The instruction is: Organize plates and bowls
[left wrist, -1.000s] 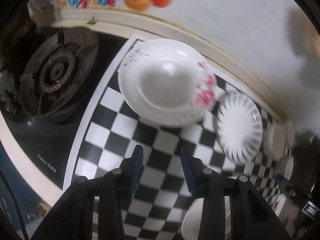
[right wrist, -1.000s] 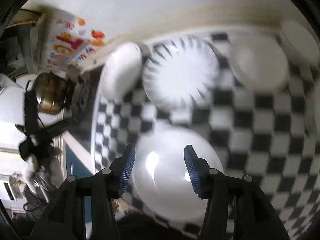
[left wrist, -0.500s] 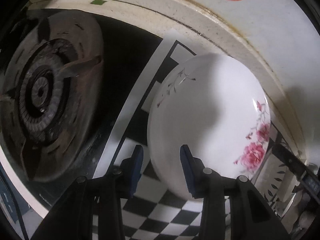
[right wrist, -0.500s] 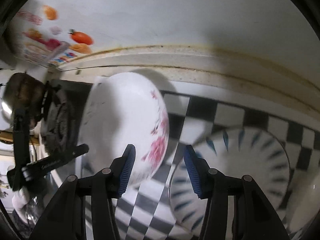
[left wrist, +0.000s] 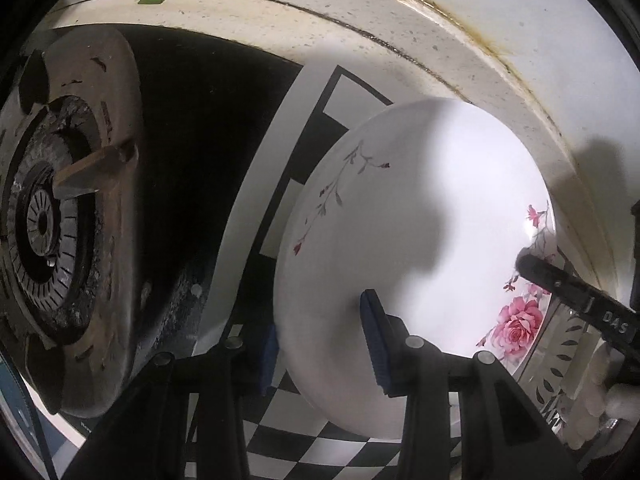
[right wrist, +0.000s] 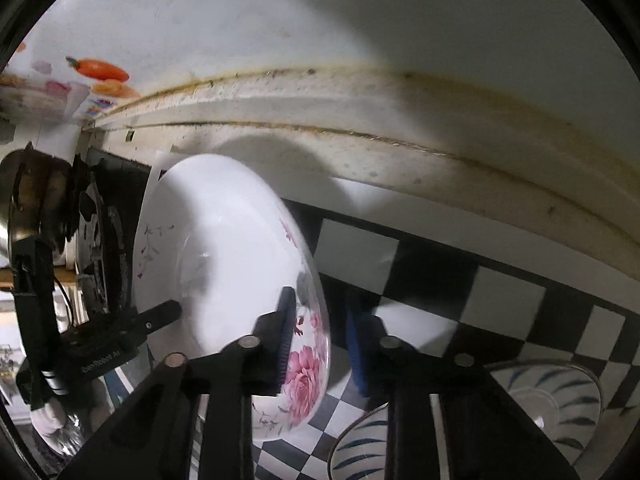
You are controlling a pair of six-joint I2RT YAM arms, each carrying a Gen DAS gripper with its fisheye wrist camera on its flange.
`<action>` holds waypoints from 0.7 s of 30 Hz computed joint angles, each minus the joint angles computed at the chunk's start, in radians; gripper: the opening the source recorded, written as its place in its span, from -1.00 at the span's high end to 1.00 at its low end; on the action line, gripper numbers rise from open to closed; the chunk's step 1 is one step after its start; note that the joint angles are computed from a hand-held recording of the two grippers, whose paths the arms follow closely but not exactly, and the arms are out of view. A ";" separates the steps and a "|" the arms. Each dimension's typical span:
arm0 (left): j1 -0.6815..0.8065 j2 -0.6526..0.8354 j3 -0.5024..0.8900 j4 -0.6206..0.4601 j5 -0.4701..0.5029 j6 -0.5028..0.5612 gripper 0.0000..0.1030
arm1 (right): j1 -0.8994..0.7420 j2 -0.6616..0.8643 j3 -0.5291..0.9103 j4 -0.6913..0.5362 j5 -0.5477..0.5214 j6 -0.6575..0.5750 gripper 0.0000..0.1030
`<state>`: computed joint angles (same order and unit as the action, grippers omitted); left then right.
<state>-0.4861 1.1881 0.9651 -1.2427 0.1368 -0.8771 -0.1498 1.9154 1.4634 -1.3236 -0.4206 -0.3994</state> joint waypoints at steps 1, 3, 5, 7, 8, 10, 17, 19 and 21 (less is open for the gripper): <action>0.018 0.012 -0.001 0.015 0.002 0.026 0.32 | 0.000 -0.016 -0.023 0.018 -0.002 0.001 0.70; 0.028 0.007 0.002 0.013 -0.004 0.050 0.34 | -0.010 -0.024 -0.035 0.022 -0.011 0.000 0.70; 0.018 -0.012 -0.005 0.012 -0.011 0.042 0.40 | -0.021 -0.034 -0.045 0.022 -0.017 -0.012 0.71; 0.030 -0.006 0.002 0.020 -0.017 0.056 0.42 | -0.024 -0.053 -0.060 0.028 -0.011 -0.025 0.71; 0.034 -0.019 0.007 0.006 -0.021 0.061 0.42 | -0.026 -0.062 -0.066 0.029 -0.011 -0.029 0.71; 0.014 -0.028 0.021 -0.005 -0.042 0.052 0.42 | -0.030 -0.075 -0.073 0.026 -0.015 -0.032 0.72; -0.018 -0.043 0.077 -0.060 -0.078 0.055 0.42 | -0.058 -0.110 -0.071 -0.011 -0.033 -0.051 0.75; -0.022 -0.058 0.095 -0.084 -0.082 0.052 0.42 | -0.071 -0.130 -0.078 -0.026 -0.040 -0.066 0.75; -0.020 -0.070 0.123 -0.110 -0.085 0.058 0.42 | -0.089 -0.147 -0.081 -0.047 -0.046 -0.083 0.75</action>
<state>-0.5060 1.1179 1.0878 -1.3524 0.0515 -0.8190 -0.2391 1.7685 1.3828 -1.3706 -0.4661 -0.4828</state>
